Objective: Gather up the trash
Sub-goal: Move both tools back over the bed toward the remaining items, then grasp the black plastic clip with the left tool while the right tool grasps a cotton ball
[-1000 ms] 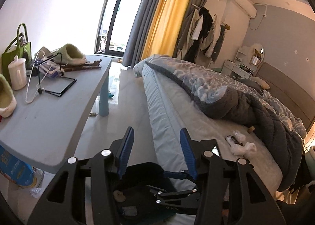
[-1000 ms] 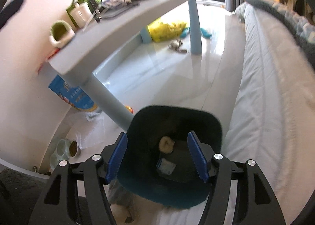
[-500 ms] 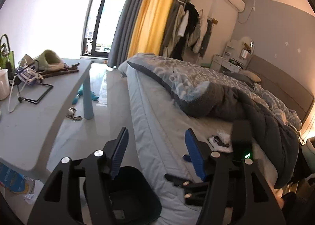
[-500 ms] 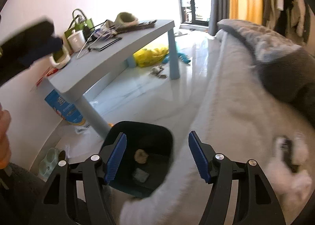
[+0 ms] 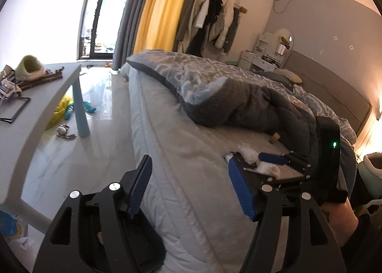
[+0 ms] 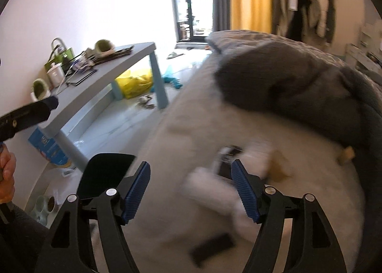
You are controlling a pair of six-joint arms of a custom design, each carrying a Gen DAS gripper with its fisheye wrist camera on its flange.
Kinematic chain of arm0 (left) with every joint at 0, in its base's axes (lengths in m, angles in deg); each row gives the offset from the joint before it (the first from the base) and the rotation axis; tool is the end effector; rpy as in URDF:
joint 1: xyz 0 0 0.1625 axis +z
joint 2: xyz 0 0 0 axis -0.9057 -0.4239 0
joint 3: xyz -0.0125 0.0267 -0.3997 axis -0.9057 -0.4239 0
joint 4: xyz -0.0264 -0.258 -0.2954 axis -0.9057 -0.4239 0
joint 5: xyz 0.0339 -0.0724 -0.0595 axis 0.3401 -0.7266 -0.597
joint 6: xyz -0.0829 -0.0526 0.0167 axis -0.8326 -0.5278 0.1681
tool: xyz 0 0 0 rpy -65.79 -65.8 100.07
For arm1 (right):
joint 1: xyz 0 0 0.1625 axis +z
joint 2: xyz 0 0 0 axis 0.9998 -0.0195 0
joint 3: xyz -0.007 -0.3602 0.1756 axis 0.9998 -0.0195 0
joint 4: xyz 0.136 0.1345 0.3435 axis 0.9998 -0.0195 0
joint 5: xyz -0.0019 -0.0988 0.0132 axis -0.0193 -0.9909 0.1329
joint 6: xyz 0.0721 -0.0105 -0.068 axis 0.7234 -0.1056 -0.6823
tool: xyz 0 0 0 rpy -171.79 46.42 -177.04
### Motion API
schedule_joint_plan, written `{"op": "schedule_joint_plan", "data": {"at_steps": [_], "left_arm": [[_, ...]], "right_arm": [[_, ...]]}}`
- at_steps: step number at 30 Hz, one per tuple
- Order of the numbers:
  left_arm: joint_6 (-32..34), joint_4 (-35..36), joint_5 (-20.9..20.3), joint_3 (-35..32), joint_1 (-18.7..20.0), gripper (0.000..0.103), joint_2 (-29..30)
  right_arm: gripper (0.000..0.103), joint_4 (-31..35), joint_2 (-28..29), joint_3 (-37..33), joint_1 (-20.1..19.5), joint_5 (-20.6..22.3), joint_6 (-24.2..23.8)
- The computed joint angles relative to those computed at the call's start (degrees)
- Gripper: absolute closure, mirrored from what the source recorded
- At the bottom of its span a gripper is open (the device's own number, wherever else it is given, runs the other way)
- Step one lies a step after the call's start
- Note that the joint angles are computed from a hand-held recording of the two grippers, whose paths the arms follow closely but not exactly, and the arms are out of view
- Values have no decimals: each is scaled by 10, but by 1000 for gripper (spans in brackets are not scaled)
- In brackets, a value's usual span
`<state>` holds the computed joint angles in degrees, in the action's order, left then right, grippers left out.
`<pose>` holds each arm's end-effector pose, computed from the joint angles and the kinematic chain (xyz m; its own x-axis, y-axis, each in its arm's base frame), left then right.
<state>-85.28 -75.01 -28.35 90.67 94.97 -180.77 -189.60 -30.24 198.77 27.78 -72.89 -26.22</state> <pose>-0.2221 -0.3700 0.3168 -0.8616 0.1768 -0.4758 0.4773 0.6014 -0.6408 0.3290 -0.4567 0.1558 -0.6652 -0.5060 0.5490 -0.7182 0.6347 -0.2852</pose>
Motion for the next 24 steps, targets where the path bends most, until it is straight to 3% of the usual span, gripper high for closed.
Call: {"op": "schedule_joint_plan", "data": {"at_steps": [9,15,24], "left_arm": [[16,-26,-53,-12,5,30,55],[34,-38,-91,-19,4,27,94],[45,-25,-132,-34,9,27,149]], "right_arm": [[31,-4,-38,36,-45,-7,-7],[30,-1,-60,53,-74,20,12],[33,-8,-77,69,-93,6,16]]}}
